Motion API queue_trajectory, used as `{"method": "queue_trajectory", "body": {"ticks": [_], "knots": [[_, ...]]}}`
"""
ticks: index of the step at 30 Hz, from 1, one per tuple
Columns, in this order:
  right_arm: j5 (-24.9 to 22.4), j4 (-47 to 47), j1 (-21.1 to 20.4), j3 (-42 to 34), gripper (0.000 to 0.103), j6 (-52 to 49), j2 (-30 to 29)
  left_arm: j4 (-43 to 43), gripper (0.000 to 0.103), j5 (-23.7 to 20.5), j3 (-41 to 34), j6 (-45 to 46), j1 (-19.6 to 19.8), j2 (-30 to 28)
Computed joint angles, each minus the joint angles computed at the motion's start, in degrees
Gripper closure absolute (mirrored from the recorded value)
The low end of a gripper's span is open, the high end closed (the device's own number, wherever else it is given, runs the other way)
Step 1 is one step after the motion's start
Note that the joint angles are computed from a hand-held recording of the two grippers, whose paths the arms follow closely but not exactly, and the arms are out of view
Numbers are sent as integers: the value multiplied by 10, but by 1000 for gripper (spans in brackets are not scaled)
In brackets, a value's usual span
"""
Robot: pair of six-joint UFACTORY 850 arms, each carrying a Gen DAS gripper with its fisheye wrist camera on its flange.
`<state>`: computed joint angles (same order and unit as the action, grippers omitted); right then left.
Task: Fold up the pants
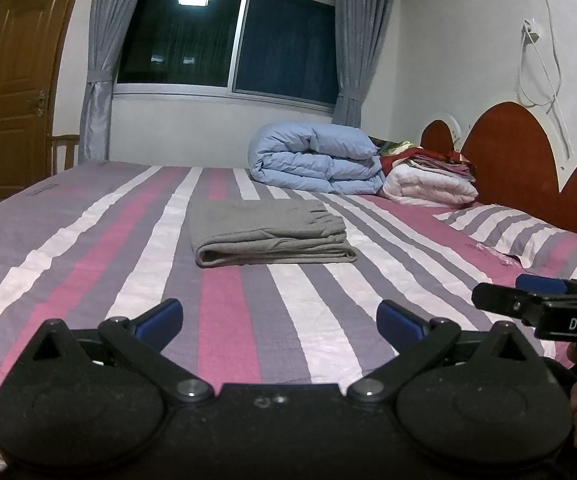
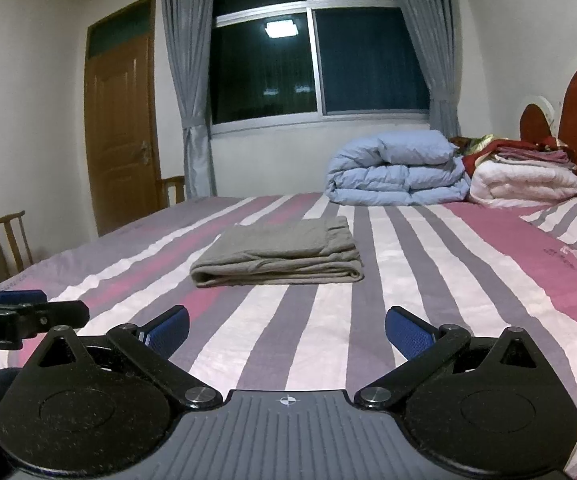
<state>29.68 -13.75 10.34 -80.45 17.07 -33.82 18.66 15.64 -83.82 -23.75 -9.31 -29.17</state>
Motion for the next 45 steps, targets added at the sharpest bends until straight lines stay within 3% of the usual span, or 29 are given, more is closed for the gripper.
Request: {"method": "queue_trajectory", "body": {"ticks": [45], "knots": [[-13,-2,2,-4,0,-1,-1,55,6,2,-9,-47,3,-5]]}}
